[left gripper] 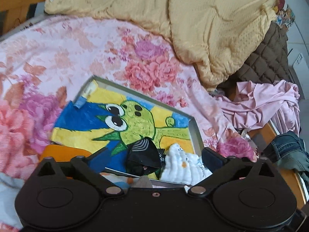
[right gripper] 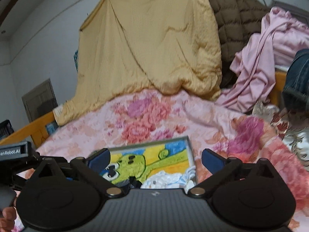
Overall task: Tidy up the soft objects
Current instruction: 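Open the left tool over the painted tray while the right tool releases the muslin cloth there, then withdraw both tools and move the right tool to the burlap drawstring bag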
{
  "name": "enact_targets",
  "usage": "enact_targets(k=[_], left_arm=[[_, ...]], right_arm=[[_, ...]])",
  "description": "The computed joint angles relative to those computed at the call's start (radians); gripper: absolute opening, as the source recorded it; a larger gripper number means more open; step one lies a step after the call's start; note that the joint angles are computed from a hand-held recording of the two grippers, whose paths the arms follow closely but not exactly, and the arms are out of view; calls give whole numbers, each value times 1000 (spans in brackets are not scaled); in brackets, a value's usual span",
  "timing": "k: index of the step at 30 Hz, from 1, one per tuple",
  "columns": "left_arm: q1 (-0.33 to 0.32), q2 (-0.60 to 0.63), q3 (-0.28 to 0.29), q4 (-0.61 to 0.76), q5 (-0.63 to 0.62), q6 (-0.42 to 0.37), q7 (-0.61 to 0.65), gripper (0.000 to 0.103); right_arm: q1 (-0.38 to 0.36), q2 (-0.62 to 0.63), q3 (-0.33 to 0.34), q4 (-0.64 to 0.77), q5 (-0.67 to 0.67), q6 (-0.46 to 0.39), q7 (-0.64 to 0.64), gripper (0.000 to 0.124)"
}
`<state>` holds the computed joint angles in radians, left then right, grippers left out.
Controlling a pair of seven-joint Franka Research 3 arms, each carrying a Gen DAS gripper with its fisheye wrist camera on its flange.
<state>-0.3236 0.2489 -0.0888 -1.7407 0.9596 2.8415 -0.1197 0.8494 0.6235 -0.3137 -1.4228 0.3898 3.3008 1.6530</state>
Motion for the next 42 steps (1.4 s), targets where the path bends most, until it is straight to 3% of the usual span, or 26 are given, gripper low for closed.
enact_targets(k=[3,6,12,17,24,30,42], left_arm=[[-29,-56,22,-43,147,-23,-124,102],[-22,-115,4,-93,295,-34,-238,102],[14,-229,-75,-198,505,-95,-359,102],[52,-329,-143,-300,592,-128,-426,102],[77,-436,-199,-416,649,-159,-482,102],[82,-510,-220,-507,647,-157,-499,102],[120,-647,-228,-684,429,-75,-232,102]], right_arm=[[20,-45,9,-71,18,72,-33,103],[52,-84,7,-135,52,129,-87,103],[100,-161,29,-253,114,239,-203,103],[124,-222,75,-347,191,317,-307,103],[104,-288,179,-452,227,402,-385,103],[85,-326,257,-500,273,402,-470,103],[34,-332,370,-482,421,331,-674,103]])
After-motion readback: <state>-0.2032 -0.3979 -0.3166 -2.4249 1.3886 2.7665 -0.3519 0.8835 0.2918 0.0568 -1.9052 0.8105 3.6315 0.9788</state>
